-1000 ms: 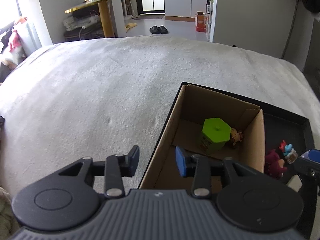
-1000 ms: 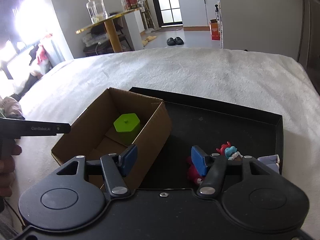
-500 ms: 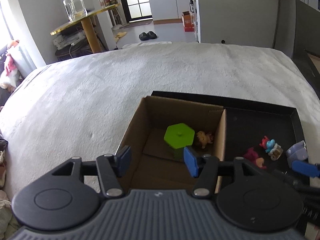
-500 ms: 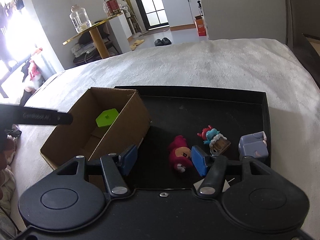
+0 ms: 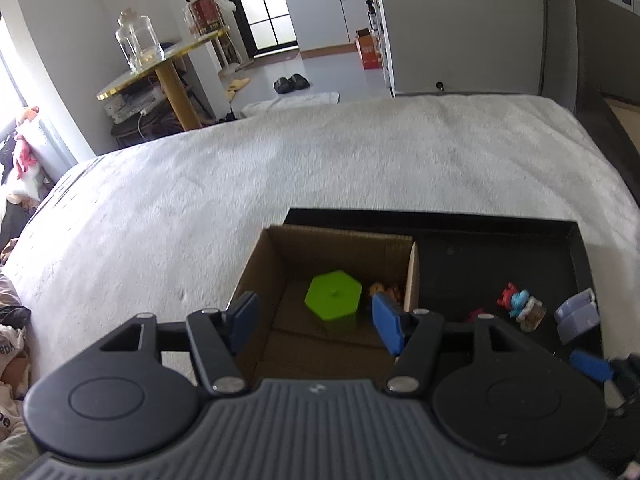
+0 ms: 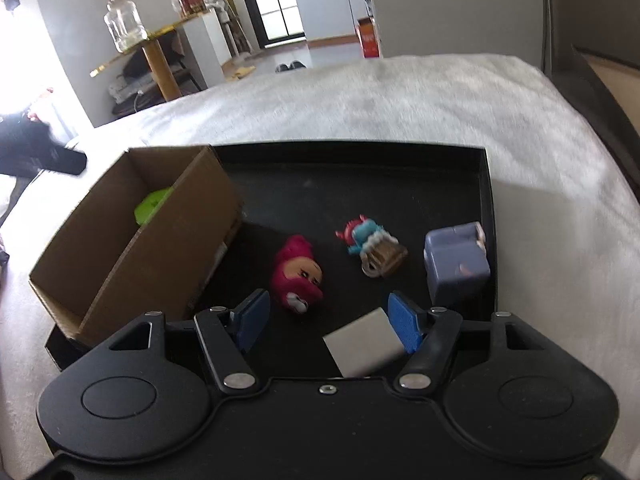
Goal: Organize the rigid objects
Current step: 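Lower the right gripper onto the white plug charger and close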
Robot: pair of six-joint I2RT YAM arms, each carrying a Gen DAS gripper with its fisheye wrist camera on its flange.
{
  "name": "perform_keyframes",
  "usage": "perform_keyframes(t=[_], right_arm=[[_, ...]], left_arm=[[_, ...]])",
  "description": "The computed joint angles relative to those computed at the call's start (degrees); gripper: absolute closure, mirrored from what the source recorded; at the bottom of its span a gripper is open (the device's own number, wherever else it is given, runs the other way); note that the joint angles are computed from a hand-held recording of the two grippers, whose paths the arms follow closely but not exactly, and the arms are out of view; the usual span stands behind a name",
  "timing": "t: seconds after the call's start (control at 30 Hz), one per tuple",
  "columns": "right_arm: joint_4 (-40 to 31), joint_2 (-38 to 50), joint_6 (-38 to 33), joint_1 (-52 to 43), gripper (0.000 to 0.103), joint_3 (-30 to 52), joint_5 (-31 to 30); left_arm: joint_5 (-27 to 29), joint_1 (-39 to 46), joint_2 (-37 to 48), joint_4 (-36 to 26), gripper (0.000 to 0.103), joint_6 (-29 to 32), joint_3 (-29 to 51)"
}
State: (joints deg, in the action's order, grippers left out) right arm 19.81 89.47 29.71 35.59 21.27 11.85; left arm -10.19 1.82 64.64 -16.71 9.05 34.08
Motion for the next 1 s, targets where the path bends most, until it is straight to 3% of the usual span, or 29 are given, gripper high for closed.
perform_keyframes(t=[0.2,0.3,0.47,0.63,0.87,0.97,1.0], right_arm=[[0.82,1.21,1.21,-0.86,0.038,-0.81,0.53],[-1.43,2.51,5.3,-0.38,0.038,-0.39,1.51],[-1.15,6.07,8.74,-1.49,0.038,0.22,-2.99],[-0.81,8.38,9.19,-1.52,0.038,1.19,-4.24],[4.78,9.95,6.99,-1.24,0.038,0.59,-2.95],[4.97,11.91,5.29,-1.38,0.042,1.48,-1.82],[5.63,12.51,4.27,-1.17,0.048,1.69,-0.91]], left_arm=[[-1.88,-2.0,0.58,0.76,0.038,-1.77,0.45],[-1.72,-1.72,0.08,0.45,0.038,-2.12,0.4],[-1.07,0.18,0.66,0.93,0.037,-2.2,0.16],[0.17,2.07,1.81,1.59,0.037,-1.55,0.0],[0.63,3.99,2.33,4.15,0.037,0.3,-0.94],[1.63,5.52,2.73,4.44,0.037,0.43,-1.05],[1.81,5.9,2.92,4.52,0.037,0.4,-1.09]])
